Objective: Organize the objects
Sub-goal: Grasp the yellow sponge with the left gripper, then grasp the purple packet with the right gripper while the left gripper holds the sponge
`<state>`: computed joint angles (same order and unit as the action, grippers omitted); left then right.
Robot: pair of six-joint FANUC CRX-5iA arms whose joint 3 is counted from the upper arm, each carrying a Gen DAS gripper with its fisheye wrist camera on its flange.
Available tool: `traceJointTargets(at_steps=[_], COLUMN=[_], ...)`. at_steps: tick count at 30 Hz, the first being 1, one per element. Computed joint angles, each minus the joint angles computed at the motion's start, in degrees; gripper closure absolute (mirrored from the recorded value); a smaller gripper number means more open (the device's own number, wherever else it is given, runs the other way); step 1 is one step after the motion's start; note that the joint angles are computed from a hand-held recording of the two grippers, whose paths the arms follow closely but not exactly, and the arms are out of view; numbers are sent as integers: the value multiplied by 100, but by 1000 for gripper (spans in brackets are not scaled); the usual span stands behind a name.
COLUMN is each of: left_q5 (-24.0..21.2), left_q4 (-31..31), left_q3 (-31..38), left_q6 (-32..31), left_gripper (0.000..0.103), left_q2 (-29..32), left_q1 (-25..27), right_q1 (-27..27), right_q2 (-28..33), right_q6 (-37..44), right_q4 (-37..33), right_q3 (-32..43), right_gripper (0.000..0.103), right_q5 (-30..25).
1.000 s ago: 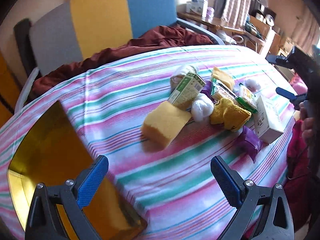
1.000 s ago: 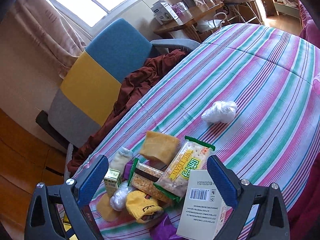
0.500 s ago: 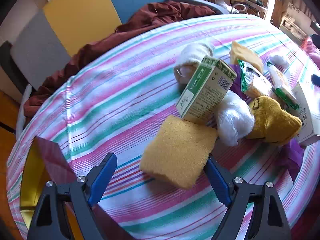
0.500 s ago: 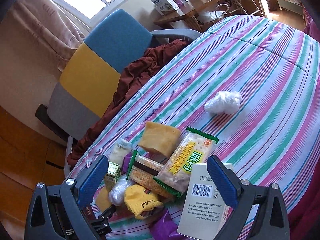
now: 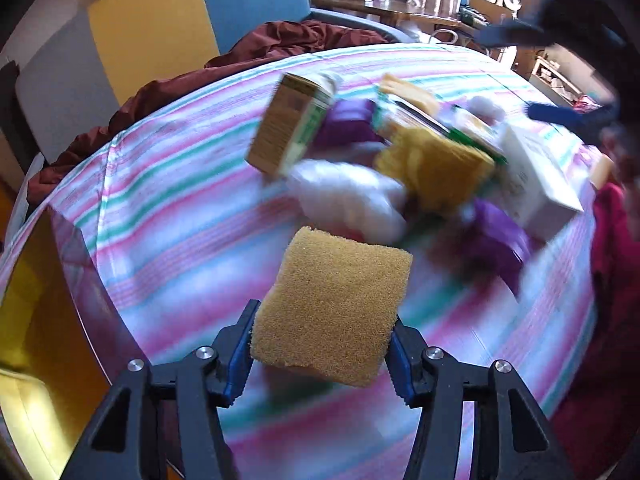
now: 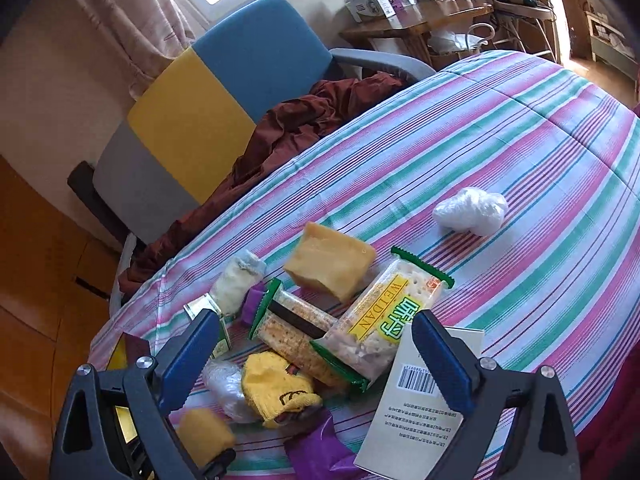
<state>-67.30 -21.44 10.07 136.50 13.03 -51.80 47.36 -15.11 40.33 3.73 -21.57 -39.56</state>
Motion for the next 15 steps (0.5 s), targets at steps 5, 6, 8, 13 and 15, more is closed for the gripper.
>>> traceJointTargets(at_steps=[5, 6, 8, 13, 15], left_q5=[14, 149, 330, 337, 430], left_q4=[-648, -641, -585, -779, -754], left_q3=[-98, -210, -354, -342, -411], left_q6=[796, 914, 1063, 1038, 1025], left_gripper=[46, 46, 47, 47, 47], left_q2=[7, -72, -169, -123, -170], left_q1=[-608, -587, -525, -564, -531], right_q1=[158, 191, 267, 401, 540], right_q2=[193, 234, 324, 593, 735], right_q6=[639, 793, 1072, 2028, 2203], right_q4=[-258, -313, -395, -810, -750], right_q3=[241, 297, 411, 789, 921], right_gripper=[9, 9, 11, 19, 26], right_q5=[-337, -413, -592, -1266, -1634])
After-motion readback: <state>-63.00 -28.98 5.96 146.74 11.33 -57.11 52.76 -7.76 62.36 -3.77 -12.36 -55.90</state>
